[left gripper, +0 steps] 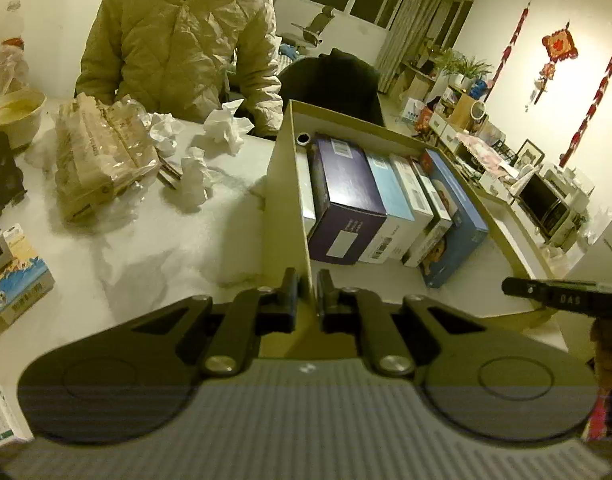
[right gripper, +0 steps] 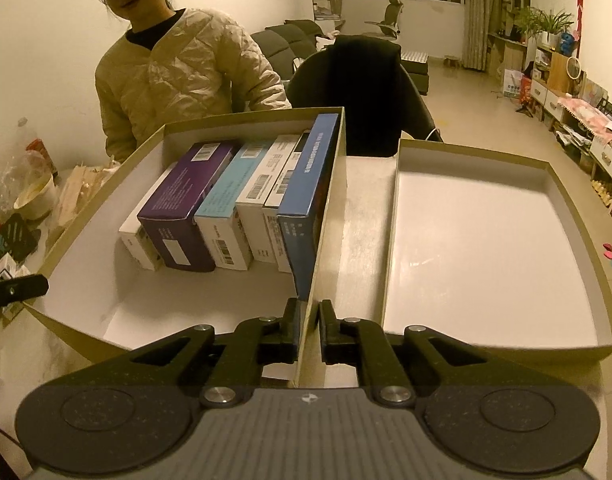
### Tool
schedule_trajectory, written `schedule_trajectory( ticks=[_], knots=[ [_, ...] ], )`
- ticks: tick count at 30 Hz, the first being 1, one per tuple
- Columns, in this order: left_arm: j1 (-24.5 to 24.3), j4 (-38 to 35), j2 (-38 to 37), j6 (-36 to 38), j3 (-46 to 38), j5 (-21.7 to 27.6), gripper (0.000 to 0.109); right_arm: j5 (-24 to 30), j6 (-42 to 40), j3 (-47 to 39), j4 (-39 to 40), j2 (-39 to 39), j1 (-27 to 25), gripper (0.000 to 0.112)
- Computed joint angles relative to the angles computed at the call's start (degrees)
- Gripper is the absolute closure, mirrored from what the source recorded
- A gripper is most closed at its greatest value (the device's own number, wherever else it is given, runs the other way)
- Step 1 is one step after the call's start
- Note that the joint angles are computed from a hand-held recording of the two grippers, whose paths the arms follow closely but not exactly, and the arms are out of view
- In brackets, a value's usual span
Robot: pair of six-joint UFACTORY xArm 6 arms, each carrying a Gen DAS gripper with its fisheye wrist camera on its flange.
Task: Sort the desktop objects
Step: 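Bring both open tools onto the rim of the beige box, then move the open left tool to the flat white-green medicine box on the table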
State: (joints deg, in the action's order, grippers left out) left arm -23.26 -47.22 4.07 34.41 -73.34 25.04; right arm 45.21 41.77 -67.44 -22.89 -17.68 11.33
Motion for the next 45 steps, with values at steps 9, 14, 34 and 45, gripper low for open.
schedule_trajectory(
  ticks=[9, 14, 34, 45],
  knots=[
    [1.0, -7.3, -1.8, 3.9, 2.1, -0.4, 0.084, -5.3, 4.6, 3.3, 2.0, -2.1, -1.1, 0.073],
    [2.6, -9.9, -4.6, 6.5, 5.7, -1.1, 0.052, -7.4, 11.5, 5.7, -3.1, -4.3, -0.3, 0.049],
    [14.8, -11.9, -19.4, 26.0, 22.4, 0.1, 0.006, -10.3, 30.5, 13.3, -24.6, -13.6, 9.5, 0.012],
    [22.1, 4.9, -18.8, 28.2, 22.1, 3.5, 0.007, -12.9, 28.8, 16.1, -19.7, -13.2, 11.4, 0.012]
  ],
)
